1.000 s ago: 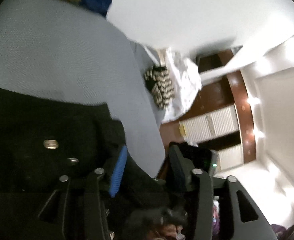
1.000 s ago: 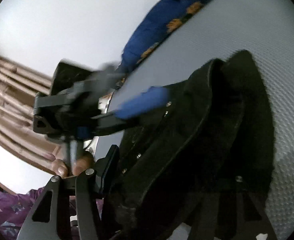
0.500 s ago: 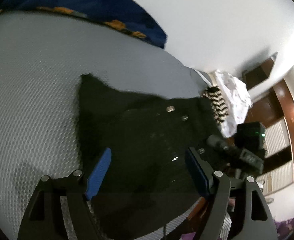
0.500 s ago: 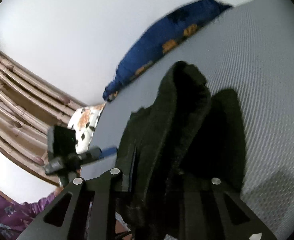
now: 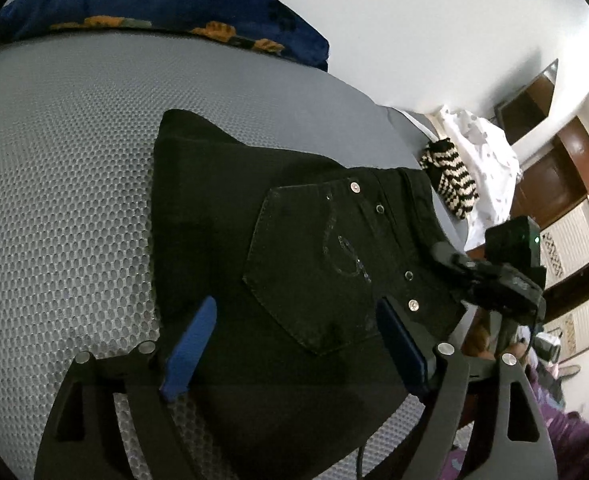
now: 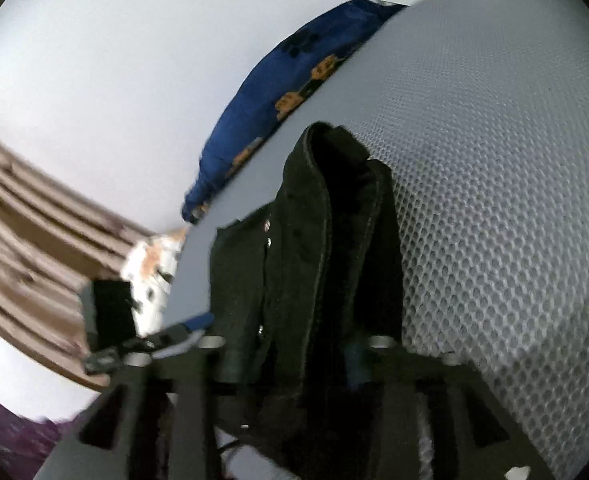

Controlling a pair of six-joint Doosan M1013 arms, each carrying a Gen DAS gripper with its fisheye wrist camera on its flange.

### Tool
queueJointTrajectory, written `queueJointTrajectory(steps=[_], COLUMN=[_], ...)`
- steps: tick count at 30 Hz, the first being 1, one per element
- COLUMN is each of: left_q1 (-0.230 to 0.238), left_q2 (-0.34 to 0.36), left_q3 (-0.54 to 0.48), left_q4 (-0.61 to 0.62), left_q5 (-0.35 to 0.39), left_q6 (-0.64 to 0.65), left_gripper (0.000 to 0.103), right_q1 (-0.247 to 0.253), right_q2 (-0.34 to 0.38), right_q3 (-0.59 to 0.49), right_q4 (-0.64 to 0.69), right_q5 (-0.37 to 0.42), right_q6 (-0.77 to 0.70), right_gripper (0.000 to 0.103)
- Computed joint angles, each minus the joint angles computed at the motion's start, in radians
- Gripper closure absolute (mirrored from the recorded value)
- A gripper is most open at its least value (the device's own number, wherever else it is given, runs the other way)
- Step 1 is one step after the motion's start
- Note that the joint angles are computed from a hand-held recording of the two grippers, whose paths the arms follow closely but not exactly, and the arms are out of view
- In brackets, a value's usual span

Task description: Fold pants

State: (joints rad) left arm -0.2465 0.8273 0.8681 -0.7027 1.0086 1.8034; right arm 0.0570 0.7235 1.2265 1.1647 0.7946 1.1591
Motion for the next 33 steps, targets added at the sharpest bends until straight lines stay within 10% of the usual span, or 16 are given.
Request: queueJointTrajectory(steps=[6,10,15,19,33], left_q1=[0.004,-0.003,-0.002,-0.004,-0.001], left_q2=[0.002,0.002,0.006,0.006,0.006], left_q3=[-0.003,-0.007,-0.012,-0.013,0.001], left_q4=[-0.003,0.016,0.003,0.011,-0.026], left_q5=[0.003,0.009,0.011,0.018,0.016], left_q6=[0.008,0.005,-0.002,0.006,0.027], left_gripper=[0.02,0.019,0.017,0.017,0.014], right_q1=[-0.012,-0.014,0.046,0.051,0.072], right_q2=[-0.094,-0.143,-0.135,-0.122,-0.117], right_q3=[0.119,0.181,0.146,0.148,0.111], right_q4=[0.031,0.235,-0.077,-0.086,-0.307], right_q5=[-0.151,-0.086,-0.076,-0.11,-0.172], right_q6=[-0.056,-0.214,0.017,0.091,0.431], right_gripper=[0.043,0.045,0.064,0.075,0.079])
